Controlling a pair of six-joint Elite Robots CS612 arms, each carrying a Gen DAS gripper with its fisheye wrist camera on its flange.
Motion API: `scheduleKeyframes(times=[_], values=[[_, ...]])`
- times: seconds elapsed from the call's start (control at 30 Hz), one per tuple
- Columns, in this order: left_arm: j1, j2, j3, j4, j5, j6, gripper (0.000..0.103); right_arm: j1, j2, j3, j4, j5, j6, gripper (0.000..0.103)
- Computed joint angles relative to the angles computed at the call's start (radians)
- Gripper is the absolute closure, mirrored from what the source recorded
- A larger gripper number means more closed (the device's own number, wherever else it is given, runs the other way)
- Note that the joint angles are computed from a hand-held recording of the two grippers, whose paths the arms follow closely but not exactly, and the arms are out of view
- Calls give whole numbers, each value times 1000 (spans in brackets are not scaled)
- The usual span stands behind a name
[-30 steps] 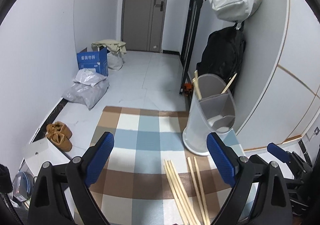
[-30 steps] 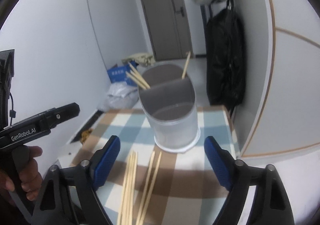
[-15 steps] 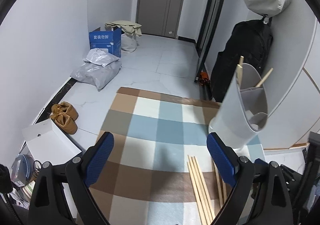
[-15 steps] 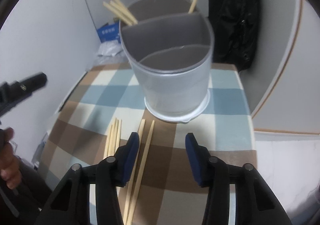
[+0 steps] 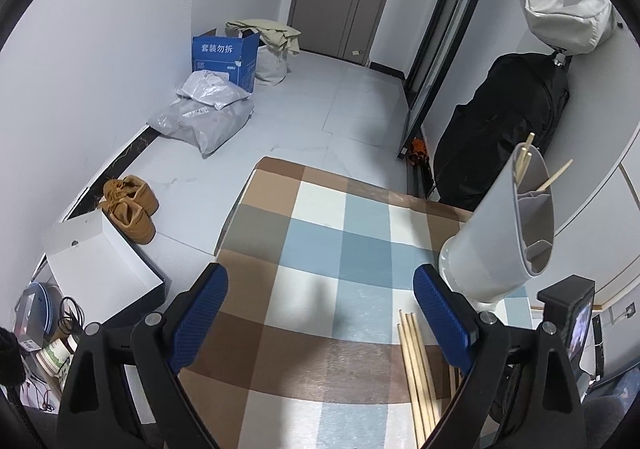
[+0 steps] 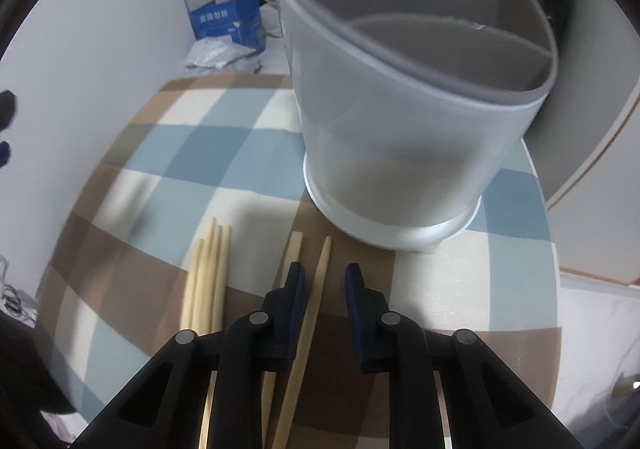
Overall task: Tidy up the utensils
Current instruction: 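Grasp one wooden stick with the right gripper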
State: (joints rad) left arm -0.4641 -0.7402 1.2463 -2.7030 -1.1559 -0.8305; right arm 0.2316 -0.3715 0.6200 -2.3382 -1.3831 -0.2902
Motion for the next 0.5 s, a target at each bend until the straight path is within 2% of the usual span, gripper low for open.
scheduleKeyframes(times=[0.23,0.4,0.5], values=[[7,-1,2,17,-21,-12,12,11,13,-12,-43,-42,-18,87],[9,-1,3,28,-28,-11,12,12,12,-5,-68,-34,-26,97],[9,0,3,29,-34,-3,12,10,15,-10,-62,-24,-16,99]])
